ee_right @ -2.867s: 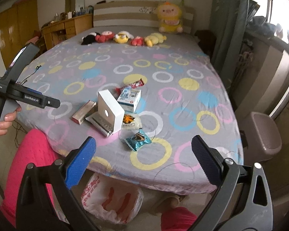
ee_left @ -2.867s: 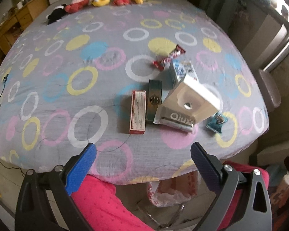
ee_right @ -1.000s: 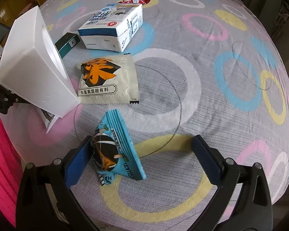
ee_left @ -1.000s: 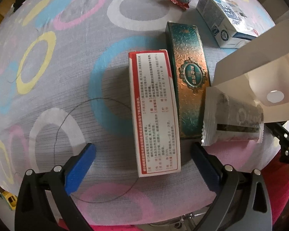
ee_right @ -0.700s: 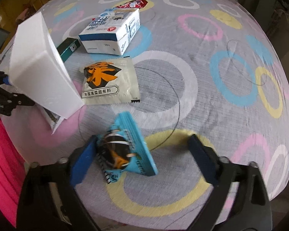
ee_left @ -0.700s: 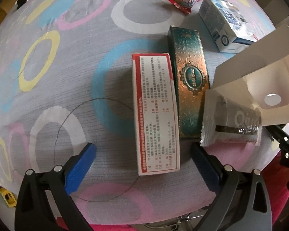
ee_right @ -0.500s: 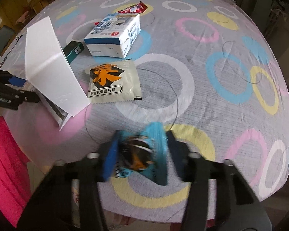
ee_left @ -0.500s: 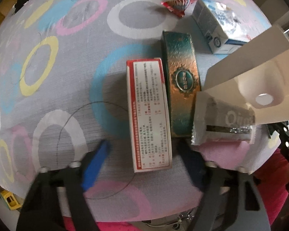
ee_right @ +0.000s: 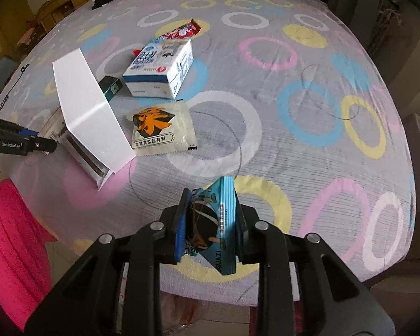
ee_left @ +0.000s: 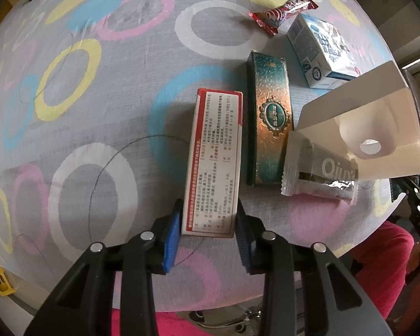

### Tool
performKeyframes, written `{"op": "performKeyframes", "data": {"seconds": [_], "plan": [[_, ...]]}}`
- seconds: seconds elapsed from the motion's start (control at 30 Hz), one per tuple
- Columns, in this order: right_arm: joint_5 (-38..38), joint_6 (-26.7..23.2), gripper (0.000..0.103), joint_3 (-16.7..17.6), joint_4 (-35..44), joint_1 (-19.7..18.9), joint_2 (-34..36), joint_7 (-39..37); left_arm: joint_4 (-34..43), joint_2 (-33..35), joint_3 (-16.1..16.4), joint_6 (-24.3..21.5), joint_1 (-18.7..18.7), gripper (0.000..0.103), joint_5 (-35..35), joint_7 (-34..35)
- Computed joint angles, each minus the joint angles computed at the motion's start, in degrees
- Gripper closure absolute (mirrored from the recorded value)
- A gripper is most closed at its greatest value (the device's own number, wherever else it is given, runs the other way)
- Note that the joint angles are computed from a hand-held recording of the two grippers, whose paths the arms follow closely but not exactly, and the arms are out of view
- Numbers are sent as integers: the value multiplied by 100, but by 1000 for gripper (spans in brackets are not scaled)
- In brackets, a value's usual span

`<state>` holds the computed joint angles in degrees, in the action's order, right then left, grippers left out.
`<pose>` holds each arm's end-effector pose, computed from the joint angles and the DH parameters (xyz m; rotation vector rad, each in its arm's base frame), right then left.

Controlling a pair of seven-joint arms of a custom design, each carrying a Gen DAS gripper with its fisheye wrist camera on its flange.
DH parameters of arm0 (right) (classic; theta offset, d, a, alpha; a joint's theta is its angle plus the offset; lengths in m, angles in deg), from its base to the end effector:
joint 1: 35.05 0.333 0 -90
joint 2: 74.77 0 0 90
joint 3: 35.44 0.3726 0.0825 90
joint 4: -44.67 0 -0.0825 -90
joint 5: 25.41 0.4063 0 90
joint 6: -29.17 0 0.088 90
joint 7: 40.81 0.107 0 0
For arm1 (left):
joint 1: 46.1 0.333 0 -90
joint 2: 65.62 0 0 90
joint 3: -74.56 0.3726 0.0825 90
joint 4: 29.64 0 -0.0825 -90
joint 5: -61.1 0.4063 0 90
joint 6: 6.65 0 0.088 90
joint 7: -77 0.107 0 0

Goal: Collect trash
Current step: 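Close the right gripper on the teal packet while the left gripper grasps the medicine box, then carry both items to the floor bin and open both grippers over it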

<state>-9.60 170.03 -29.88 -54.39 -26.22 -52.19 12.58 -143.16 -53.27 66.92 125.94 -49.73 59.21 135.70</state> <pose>0.7060 0.1716 0.4315 -2.4859 1.1699 -0.1948 0.6260 -0.1211 0.4133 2.5901 -1.7636 0.2048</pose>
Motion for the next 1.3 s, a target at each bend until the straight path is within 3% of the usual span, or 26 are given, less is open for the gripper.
{"op": "performKeyframes", "data": {"seconds": [0.3,0.83,1.3], "plan": [[61,216,77,18,-170,14,-246,-19,-310,-525,-1,2,-42,70,237,-97],[397,346,77,74,-453,88,-657,-257,-227,-866,-82,-101,-231,70,866,-724],[1629,279,77,35,-1117,130,-1759,-1447,-574,-1751,-368,-87,-432,70,1694,-1408]]}}
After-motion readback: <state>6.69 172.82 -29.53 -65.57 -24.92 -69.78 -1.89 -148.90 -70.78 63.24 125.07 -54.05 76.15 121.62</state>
